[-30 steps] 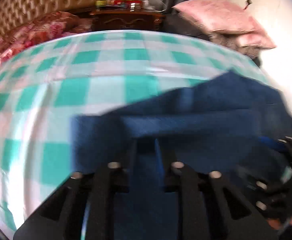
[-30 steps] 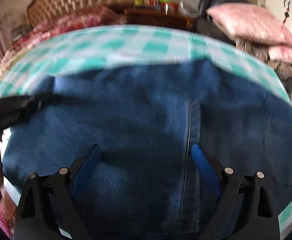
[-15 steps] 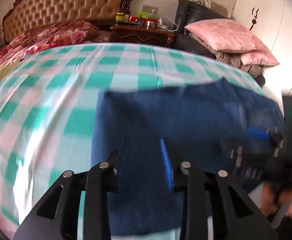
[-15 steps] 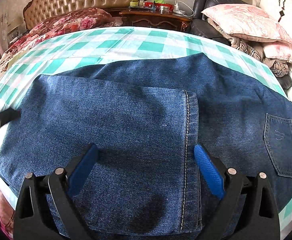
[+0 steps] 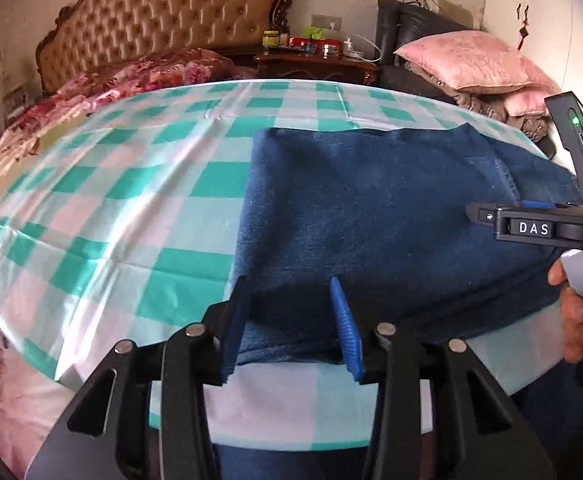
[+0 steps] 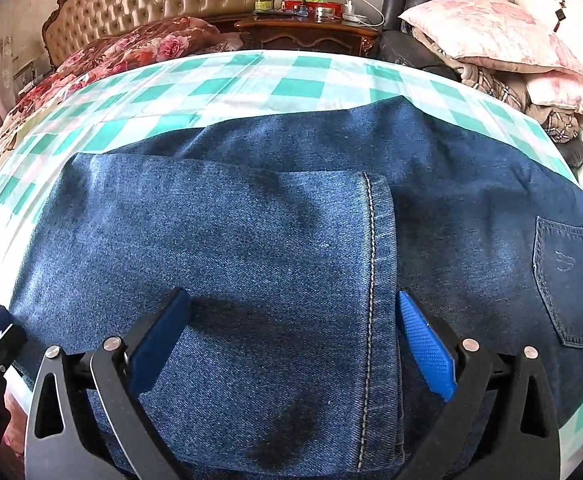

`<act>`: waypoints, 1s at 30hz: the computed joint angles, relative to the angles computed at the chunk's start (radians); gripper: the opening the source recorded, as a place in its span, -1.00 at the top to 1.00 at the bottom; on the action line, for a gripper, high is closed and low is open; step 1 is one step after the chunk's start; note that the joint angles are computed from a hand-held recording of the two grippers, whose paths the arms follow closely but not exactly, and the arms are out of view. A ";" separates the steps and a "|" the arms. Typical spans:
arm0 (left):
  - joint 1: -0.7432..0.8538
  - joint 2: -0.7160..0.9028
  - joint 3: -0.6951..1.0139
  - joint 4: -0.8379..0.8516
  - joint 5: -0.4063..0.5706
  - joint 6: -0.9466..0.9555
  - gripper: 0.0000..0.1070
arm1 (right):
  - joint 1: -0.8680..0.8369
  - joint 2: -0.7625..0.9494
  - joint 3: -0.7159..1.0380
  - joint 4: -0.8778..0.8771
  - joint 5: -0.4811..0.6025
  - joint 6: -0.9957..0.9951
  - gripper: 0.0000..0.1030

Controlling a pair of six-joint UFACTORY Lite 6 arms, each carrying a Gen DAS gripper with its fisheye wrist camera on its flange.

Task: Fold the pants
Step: 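Open both grippers and press the folded jeans flat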

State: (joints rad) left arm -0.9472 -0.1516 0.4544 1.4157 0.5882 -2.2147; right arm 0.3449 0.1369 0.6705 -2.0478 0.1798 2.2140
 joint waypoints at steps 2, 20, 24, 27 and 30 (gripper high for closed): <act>0.001 -0.025 -0.008 -0.040 0.015 0.023 0.12 | 0.000 0.001 0.002 0.008 0.000 -0.005 -0.89; 0.392 0.518 0.695 -0.606 -0.320 1.023 0.08 | 0.002 0.001 0.001 0.019 -0.005 -0.013 -0.90; 0.487 0.635 0.829 -0.983 -0.329 1.401 0.14 | 0.001 0.001 0.001 0.016 -0.006 -0.009 -0.90; 0.481 0.607 0.811 -0.931 -0.305 1.341 0.14 | 0.000 0.002 0.002 0.031 -0.009 -0.025 -0.90; 0.458 0.414 0.606 -0.677 -0.309 1.027 0.05 | -0.003 0.001 0.002 0.011 -0.012 -0.007 -0.90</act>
State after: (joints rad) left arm -0.4888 0.2623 1.0603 0.7387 0.2791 -1.1873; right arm 0.3420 0.1379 0.6722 -2.0365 0.1680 2.2069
